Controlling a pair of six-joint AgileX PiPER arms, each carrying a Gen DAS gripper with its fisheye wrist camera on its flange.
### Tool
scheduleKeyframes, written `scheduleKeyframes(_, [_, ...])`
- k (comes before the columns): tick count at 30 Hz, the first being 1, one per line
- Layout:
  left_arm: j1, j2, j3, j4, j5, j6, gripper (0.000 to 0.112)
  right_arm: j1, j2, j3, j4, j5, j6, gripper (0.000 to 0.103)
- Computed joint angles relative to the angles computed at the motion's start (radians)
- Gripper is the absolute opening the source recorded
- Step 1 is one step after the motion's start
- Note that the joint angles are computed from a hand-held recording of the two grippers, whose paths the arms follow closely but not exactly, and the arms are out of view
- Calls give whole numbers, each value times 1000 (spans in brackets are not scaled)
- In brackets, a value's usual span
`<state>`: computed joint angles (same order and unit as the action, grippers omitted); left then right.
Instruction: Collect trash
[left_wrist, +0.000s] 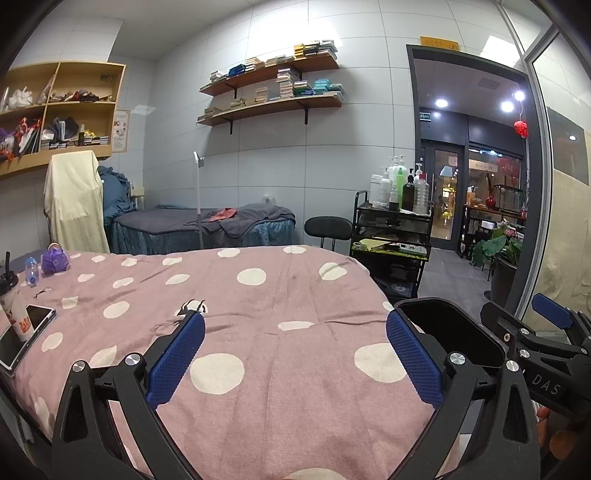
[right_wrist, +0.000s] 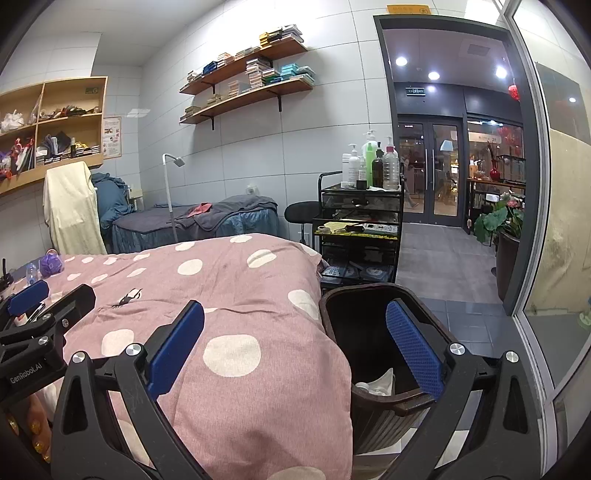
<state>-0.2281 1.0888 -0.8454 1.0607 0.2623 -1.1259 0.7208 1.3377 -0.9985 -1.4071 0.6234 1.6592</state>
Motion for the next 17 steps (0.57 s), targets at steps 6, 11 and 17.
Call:
scheduleKeyframes(6, [-6, -1, 6, -1, -1, -4, 97, -1, 6, -4, 1, -1, 1, 97])
scheduleKeyframes(11, [-23, -2, 7, 6, 15, -18, 97, 1, 7, -7, 9, 1, -5, 97])
scheduleKeyframes(17, [-36, -4, 4, -2, 35, -18, 97, 5, 9, -10, 13, 6, -3, 97])
